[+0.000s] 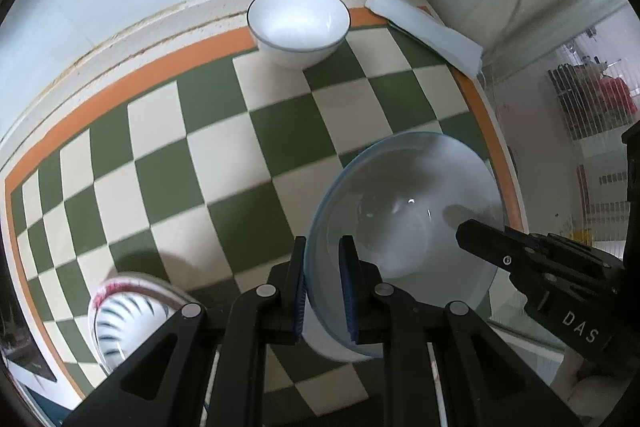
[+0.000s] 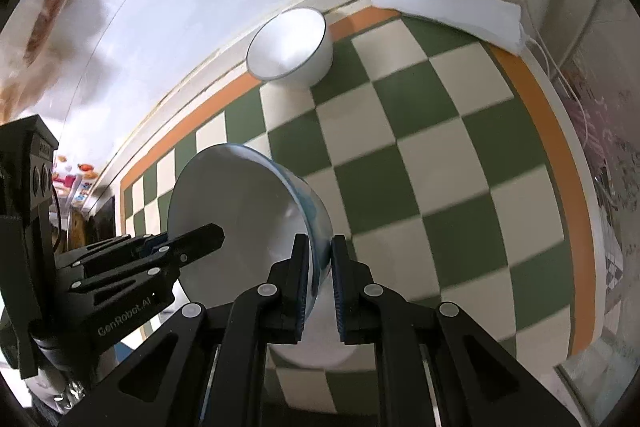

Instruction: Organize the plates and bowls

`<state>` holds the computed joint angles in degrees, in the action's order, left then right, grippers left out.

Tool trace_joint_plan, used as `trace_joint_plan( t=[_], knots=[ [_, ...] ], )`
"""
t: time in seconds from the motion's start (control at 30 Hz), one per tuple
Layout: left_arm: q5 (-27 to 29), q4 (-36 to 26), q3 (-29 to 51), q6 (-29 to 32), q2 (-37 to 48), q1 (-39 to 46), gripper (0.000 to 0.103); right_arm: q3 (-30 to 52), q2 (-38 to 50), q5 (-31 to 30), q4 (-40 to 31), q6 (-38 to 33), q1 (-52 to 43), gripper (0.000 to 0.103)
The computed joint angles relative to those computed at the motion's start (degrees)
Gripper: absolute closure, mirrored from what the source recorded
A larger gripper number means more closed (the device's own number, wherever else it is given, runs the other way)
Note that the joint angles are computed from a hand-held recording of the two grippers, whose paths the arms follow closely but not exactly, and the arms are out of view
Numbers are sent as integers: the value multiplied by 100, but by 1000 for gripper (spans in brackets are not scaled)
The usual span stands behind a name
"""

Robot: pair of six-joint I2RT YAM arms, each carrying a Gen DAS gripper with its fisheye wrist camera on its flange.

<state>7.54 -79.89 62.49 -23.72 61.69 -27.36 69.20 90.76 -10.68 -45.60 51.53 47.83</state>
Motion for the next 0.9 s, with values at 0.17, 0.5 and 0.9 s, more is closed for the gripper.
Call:
trace_joint_plan(
  t=[0.17, 0.5, 0.9],
  knots=[
    [-66, -191, -286, -364, -436, -368, 90, -315, -322, 129, -30, 361, 472, 90],
    [-159, 91, -1002, -742, -430, -1002, 90, -1038, -312, 40, 474, 757, 754, 90],
    [-432, 349, -1387, -1060, -115, -1634, 90, -1375, -158, -120, 775, 870, 759, 90]
  ],
)
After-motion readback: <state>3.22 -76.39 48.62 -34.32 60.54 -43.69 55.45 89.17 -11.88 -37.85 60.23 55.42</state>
